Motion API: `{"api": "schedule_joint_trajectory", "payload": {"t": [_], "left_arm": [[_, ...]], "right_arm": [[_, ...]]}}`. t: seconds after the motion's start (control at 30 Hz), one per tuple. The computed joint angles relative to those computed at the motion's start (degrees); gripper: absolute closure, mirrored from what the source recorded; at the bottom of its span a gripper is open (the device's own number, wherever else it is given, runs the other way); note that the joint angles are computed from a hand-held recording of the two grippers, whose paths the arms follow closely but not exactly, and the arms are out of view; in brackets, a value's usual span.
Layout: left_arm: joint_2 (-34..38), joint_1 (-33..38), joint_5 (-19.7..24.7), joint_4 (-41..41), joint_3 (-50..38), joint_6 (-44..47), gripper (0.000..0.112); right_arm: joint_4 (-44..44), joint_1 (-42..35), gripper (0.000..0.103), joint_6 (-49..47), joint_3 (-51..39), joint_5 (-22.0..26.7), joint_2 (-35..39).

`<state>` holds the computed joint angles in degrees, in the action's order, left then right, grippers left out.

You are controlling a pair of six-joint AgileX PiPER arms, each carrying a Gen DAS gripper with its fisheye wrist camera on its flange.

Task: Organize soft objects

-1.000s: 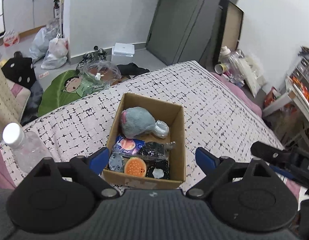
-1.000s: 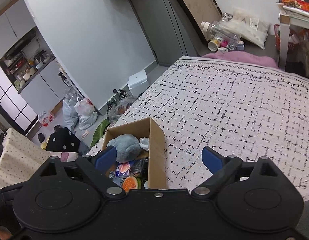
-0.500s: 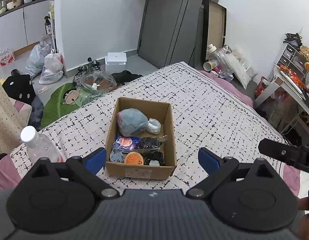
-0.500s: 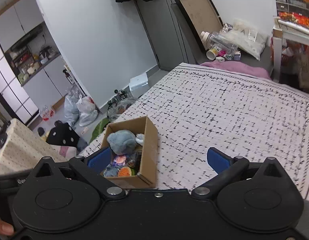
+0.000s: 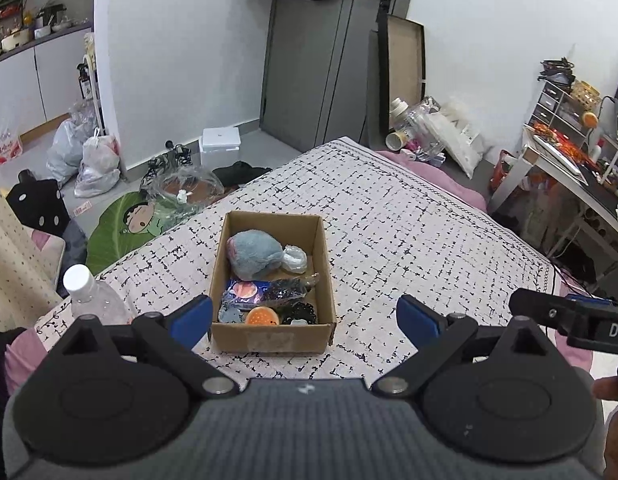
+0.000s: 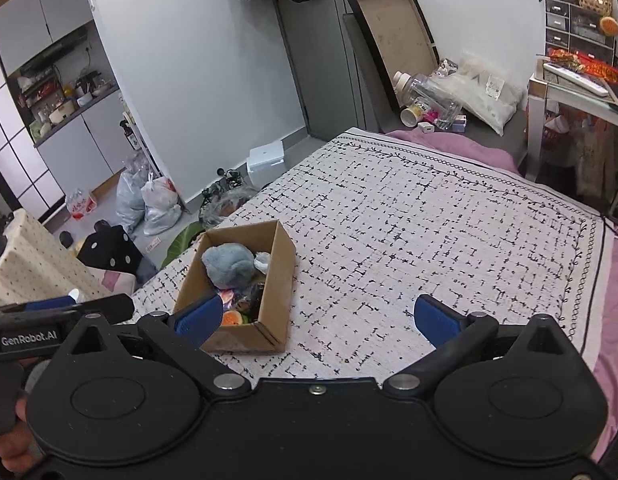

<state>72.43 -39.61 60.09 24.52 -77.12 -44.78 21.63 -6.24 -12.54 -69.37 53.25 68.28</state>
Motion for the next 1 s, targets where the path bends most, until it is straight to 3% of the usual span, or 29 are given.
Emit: {"api": "schedule_joint_trajectory", "payload": {"t": [0.7, 1.0], "left_arm": [[-4.7, -8.3, 5.1, 5.0, -0.5, -3.0, 0.011], [-5.7, -10.6, 6.5, 5.9, -0.3, -3.2, 0.011]], "right_arm": [[3.1, -4.2, 0.0, -7.0, -0.5, 6.6, -5.3], [3.4, -4.3, 0.0, -7.9, -0.1, 6.9, -6.4]]}}
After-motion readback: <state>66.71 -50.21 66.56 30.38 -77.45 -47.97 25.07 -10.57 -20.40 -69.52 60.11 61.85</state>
